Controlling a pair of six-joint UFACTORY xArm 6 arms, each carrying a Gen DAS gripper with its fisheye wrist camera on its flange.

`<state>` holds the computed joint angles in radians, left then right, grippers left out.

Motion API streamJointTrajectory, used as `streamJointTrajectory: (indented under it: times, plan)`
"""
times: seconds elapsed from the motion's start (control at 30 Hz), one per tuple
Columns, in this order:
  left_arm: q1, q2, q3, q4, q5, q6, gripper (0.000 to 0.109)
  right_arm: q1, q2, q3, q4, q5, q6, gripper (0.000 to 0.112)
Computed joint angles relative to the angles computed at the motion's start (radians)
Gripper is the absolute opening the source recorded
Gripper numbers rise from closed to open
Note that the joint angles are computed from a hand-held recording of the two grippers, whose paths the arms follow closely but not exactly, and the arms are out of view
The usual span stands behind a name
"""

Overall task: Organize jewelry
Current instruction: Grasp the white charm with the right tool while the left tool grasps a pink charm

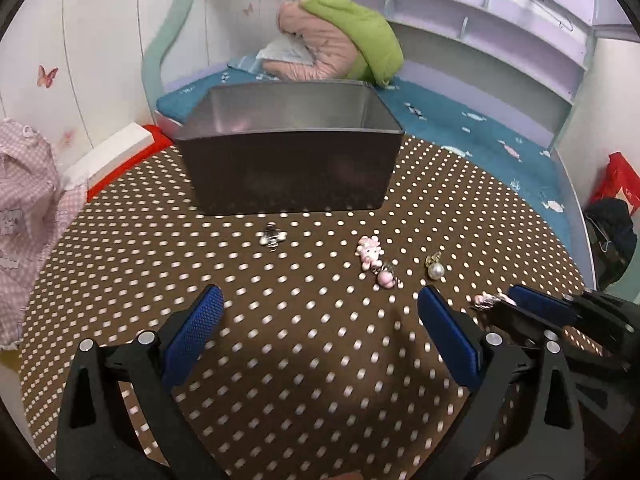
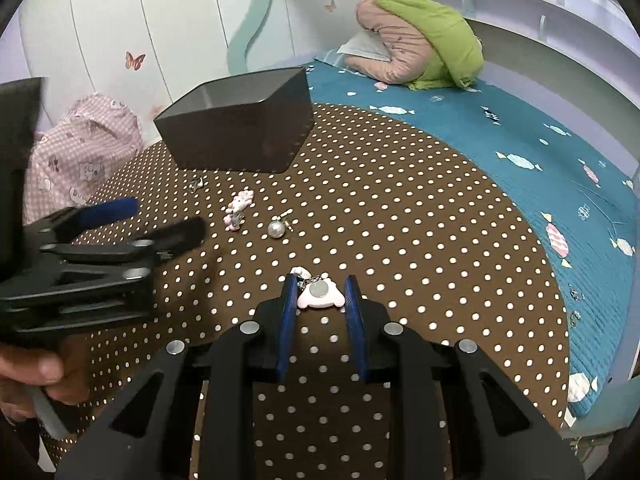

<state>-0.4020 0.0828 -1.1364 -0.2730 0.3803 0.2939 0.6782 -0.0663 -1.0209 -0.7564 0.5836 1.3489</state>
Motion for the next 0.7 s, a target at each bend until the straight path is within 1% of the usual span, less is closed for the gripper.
streamJointTrajectory:
  times: [0.1, 0.13, 0.17, 0.2, 0.23, 0.27, 0.33, 0.37, 0.43, 0.47, 0.5, 0.57, 0.63, 0.7]
  plan:
    - [-0.007, 0.051, -0.053, -0.004, 0.020, -0.016, 0.097, -0.004, -0.014, 0.012, -0.012, -0.010, 0.015, 0.022]
    - [-0.009, 0.063, -0.066, -0.002, 0.026, -0.021, 0.092, -0.006, -0.019, 0.015, -0.014, -0.012, 0.019, 0.022]
    - [-0.010, 0.073, -0.079, 0.000, 0.033, -0.023, 0.085, -0.011, -0.020, 0.016, -0.015, -0.017, 0.017, 0.022]
    - [-0.012, 0.087, -0.096, 0.011, 0.046, -0.034, 0.075, -0.013, -0.025, 0.021, -0.020, -0.022, 0.025, 0.022]
    - [-0.015, 0.090, -0.095, 0.042, 0.032, -0.058, 0.071, -0.015, -0.026, 0.022, -0.022, -0.027, 0.029, 0.022]
    - [-0.017, 0.096, -0.103, 0.031, 0.035, -0.044, 0.069, -0.017, -0.029, 0.025, -0.026, -0.032, 0.035, 0.022]
    - [-0.019, 0.097, -0.105, 0.016, 0.034, -0.023, 0.053, -0.021, -0.034, 0.029, -0.029, -0.038, 0.038, 0.022]
    - [-0.021, 0.094, -0.099, 0.008, 0.033, -0.013, 0.049, -0.022, -0.036, 0.030, -0.031, -0.042, 0.041, 0.022]
    - [-0.018, 0.078, -0.084, -0.046, 0.041, 0.035, 0.027, -0.020, -0.038, 0.030, -0.037, -0.041, 0.047, 0.022]
    - [-0.013, 0.071, -0.080, -0.085, 0.054, 0.068, 0.022, -0.022, -0.041, 0.033, -0.038, -0.045, 0.048, 0.022]
    - [-0.009, 0.059, -0.069, -0.114, 0.063, 0.093, 0.012, -0.021, -0.041, 0.033, -0.039, -0.047, 0.050, 0.022]
    - [0.002, 0.042, -0.052, -0.187, 0.080, 0.164, 0.011, -0.020, -0.045, 0.038, -0.037, -0.054, 0.048, 0.022]
    - [0.002, 0.015, -0.022, -0.205, 0.073, 0.187, 0.011, -0.016, -0.046, 0.036, -0.037, -0.058, 0.048, 0.022]
    - [0.009, -0.010, 0.002, -0.247, 0.072, 0.236, 0.011, -0.006, -0.042, 0.025, -0.042, -0.047, 0.049, 0.022]
